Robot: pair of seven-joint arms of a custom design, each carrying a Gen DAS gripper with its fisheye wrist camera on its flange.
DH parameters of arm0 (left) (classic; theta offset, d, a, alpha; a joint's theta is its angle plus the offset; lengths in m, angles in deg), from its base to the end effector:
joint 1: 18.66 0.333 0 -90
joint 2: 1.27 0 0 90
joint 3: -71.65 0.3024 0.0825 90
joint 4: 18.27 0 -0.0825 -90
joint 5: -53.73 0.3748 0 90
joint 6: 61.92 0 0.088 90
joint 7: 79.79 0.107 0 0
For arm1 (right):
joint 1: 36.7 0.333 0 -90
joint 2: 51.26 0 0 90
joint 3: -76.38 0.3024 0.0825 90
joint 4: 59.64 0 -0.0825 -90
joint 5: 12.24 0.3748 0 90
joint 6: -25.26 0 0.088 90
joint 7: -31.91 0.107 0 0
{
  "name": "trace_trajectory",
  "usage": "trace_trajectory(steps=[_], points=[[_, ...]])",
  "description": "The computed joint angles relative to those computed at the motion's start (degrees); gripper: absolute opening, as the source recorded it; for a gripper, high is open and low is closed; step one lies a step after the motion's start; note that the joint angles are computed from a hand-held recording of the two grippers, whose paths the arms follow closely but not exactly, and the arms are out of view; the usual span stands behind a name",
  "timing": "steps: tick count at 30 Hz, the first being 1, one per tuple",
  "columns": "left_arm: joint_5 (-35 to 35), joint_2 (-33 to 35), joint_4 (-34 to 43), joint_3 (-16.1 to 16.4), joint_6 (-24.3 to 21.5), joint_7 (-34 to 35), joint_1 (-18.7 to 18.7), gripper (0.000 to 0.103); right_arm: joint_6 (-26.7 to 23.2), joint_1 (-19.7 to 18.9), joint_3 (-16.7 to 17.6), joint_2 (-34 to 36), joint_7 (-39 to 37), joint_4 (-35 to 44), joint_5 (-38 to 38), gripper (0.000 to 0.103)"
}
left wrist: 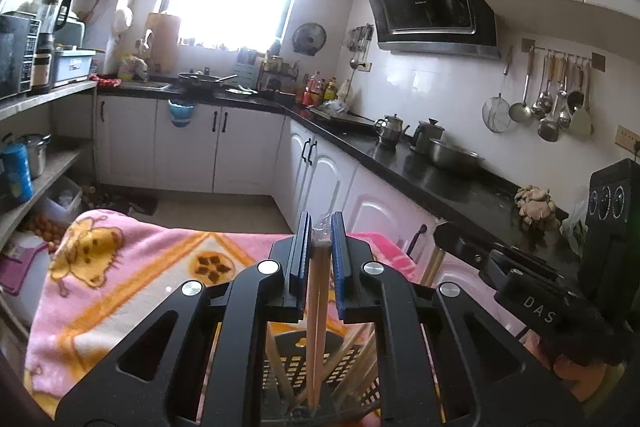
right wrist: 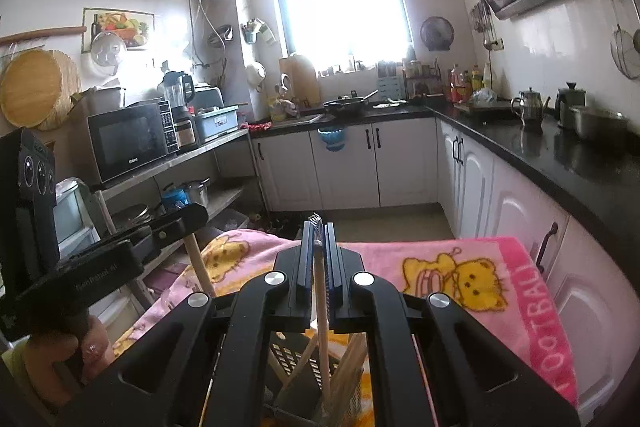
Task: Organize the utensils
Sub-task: 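Lower the chopsticks into the caddy with both grippers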
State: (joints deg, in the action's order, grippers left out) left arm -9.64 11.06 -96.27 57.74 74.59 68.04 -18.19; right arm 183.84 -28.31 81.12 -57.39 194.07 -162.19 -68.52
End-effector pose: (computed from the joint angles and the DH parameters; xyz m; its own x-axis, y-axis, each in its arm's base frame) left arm 0.6414 -0.1398 0.6900 -0.7438 -0.6236 0.2406 -0.3596 0.0699 -0.9305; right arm 0.5416 0.1659 0.6909 -0.1563 -0.9695 -0.1886 -0.2762 0.2263 -0.9341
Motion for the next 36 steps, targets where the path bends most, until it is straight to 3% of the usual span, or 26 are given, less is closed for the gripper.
trace_trajectory(steps=[13, 19, 25, 30, 36], points=[[-1.0, -0.4, -4.7, -0.2, 0.6, 3.1, -0.6, 0.005, 3.6, -1.4, 0.3, -1.0, 8.1, -5.2, -3.9, 0.005], [1.6, 0.0, -5.7, 0.2, -0.4, 2.1, -1.2, 0.005, 3.5, -1.4, 0.2, -0.9, 9.5, -6.3, -3.6, 0.005], [4.3, 0.3, -6.3, 0.3, -0.3, 0.8, -1.4, 0.005, 2.1, -1.1, 0.0, -1.1, 8.0, -7.2, -1.0, 0.005], [6.1, 0.5, -6.5, 0.5, -0.1, -0.8, -1.5, 0.005, -0.1, -0.2, -0.4, -0.9, 1.9, -7.0, 5.6, 0.007], [8.3, 0.1, -7.2, 0.7, 0.0, -2.6, -1.3, 0.025, -1.2, -0.3, -0.4, -1.9, -0.1, -8.3, 8.8, 0.01]])
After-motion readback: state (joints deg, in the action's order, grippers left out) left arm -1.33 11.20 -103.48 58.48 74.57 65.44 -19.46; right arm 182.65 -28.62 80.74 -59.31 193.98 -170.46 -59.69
